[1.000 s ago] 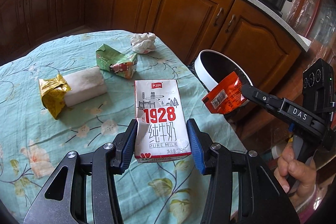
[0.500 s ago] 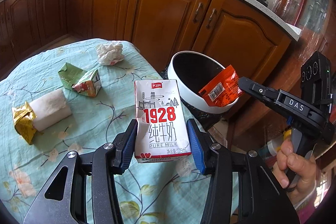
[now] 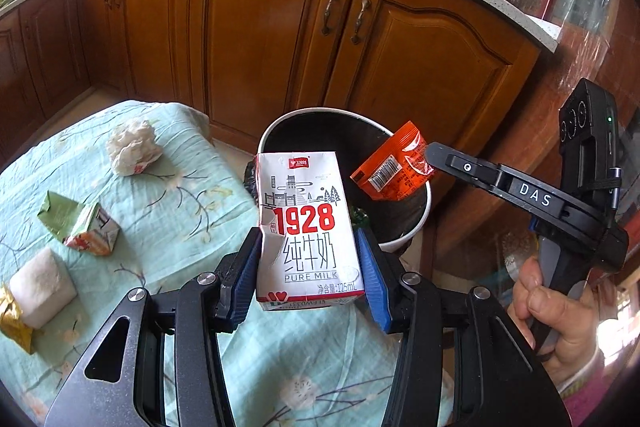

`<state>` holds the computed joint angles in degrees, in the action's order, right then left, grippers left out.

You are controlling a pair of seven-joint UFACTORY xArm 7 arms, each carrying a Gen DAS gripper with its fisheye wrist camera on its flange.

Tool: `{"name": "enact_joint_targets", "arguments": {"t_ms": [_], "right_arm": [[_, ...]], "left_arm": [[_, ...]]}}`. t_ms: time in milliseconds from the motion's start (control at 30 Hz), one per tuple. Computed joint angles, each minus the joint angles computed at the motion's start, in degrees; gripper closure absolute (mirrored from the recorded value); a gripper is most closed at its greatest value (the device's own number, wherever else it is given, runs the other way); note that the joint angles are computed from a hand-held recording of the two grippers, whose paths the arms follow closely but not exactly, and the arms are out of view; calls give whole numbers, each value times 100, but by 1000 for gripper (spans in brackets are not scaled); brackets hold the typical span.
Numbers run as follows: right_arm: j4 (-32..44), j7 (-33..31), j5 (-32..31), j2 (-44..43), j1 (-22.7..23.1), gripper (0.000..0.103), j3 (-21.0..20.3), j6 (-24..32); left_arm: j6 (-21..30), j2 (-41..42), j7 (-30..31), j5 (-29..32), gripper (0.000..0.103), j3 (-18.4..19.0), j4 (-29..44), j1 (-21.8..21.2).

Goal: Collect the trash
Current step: 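Carry the red bag and white milk carton over the trash bin with both tools, then open both tools to drop the red bag and milk carton into the bin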

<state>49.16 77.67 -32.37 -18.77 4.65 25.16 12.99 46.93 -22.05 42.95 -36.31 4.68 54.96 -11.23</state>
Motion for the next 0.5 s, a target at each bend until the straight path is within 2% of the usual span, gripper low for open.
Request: {"name": "enact_joint_targets", "arguments": {"t_ms": [233, 500], "right_arm": [[42, -49, 33, 252, 1, 94, -237, 40], [86, -138, 26, 461, 157, 94, -472, 52]], "left_arm": [[-64, 736, -293, 201, 57, -367, 618, -82], [-198, 1292, -734, 551, 57, -663, 959, -59]]}}
